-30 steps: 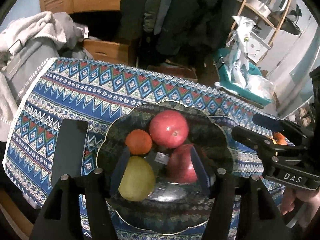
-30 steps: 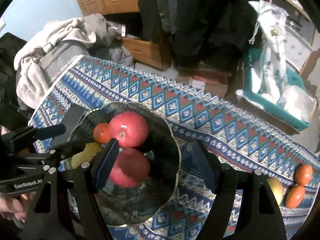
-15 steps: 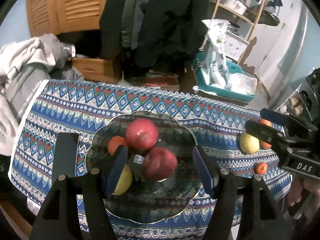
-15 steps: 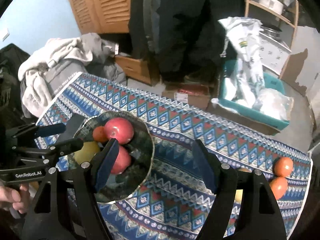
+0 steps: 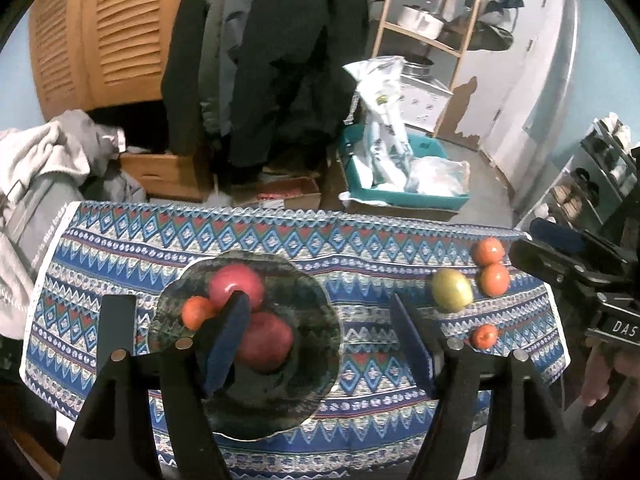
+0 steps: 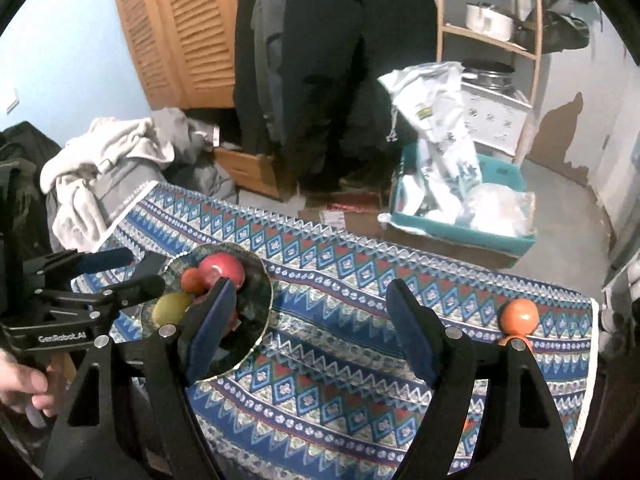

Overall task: Organize fruits
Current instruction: 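Withdraw both tools from the bowl back toward the remaining fruit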

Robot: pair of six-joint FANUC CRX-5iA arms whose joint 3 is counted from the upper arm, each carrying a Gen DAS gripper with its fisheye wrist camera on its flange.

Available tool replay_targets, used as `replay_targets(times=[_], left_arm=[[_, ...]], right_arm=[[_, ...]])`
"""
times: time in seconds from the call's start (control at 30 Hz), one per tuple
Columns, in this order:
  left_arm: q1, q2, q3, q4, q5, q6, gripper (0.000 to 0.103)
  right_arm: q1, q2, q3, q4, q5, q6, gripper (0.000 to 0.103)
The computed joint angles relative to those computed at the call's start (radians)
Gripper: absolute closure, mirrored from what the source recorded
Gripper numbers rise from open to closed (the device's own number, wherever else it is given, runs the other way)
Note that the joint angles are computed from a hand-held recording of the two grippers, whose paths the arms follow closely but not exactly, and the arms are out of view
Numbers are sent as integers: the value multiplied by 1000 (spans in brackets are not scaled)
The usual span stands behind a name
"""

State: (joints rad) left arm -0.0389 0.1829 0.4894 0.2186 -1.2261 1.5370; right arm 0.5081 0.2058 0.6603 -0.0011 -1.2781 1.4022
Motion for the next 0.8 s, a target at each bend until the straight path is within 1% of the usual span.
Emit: replay_targets(times=[0.2, 0.3, 0.4, 0.5, 0.8], left_arm=[[-43, 11, 41, 0, -7, -9, 29], [-69, 22, 68, 1, -12, -14, 25], [-91, 30, 88, 1, -14, -22, 23], [-117, 47, 115, -2, -24, -26, 23], [-181, 112, 204, -39, -80, -25, 23]], right_arm=[[-15, -60, -63, 28, 23, -2, 23], [-31, -93, -94, 31, 34, 5, 23], [-49, -124, -126, 36, 47, 6, 23], [-76, -148, -156, 35, 59, 0, 20], [-149, -184, -217, 28, 60, -9, 20]])
